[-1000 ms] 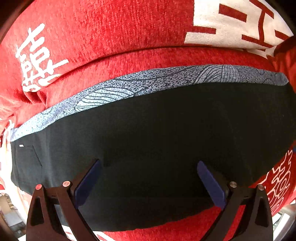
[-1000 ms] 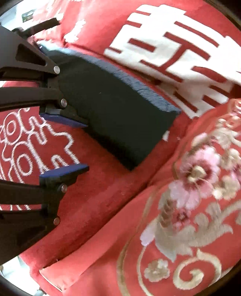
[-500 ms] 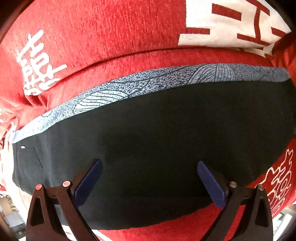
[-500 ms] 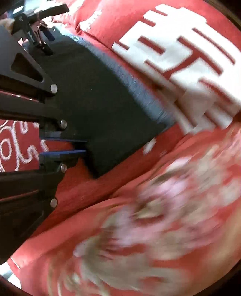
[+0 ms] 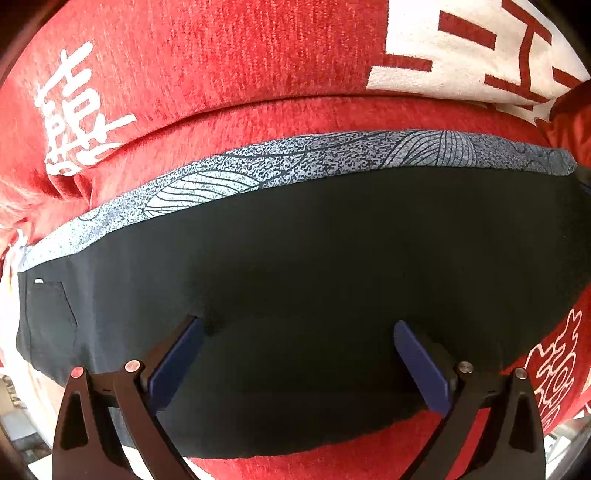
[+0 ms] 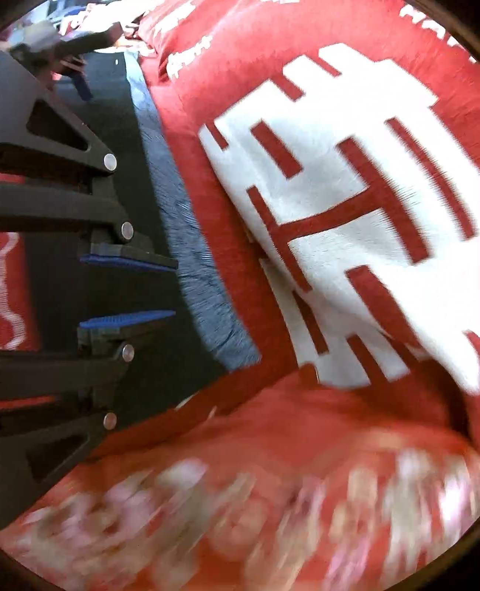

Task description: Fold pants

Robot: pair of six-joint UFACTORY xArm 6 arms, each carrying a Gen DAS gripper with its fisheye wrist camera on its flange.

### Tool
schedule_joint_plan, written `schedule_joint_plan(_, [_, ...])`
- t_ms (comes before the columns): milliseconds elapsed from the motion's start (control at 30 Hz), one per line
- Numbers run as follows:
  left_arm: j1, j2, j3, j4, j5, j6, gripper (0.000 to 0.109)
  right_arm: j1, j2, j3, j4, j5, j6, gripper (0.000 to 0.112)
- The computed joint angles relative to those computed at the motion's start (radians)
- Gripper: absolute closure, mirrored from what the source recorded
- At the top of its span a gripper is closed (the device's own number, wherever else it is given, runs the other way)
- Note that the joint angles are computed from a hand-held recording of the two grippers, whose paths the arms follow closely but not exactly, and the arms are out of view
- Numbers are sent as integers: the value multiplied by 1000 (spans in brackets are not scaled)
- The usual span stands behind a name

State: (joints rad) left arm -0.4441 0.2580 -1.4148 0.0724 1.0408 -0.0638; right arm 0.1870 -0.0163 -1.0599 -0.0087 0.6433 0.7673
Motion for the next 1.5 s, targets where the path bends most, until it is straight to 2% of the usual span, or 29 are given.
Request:
schedule_joint_plan(133, [17,-2,12,-27,-5,2,6,-13,115,-80,-2,47,-51,90])
schedule_joint_plan(200, [30,6,9,-44,-4,12,6,-24,105,-57,-52,25,-18,93])
schedule_joint_plan(267, [35,9,8,-49,-2,20,6,-24,99,-70,-134,74,27,93])
schedule_joint_plan(433, [40,15,-1,-54,16,28,6,-17,76,-78,-116,124,30,89])
schedule_joint_plan(633, [49,24,-4,-59,6,45,6,9,-48,15,17,117,18,87])
schedule_joint_plan(733, [53,20,6,-61,-7,50,6,33,-101,69,101,104,-2,80])
schedule_joint_plan(900, [58,20,6,-65,-6,60,6,81,-161,166,281,46,-11,76])
schedule_joint_plan(1133, [47,6,23,-58,-18,43,6,155,-229,263,375,-3,20,76])
schedule_joint_plan(1500, [49,11,18,-52,-14,29,6,174,-297,359,455,-47,39,73])
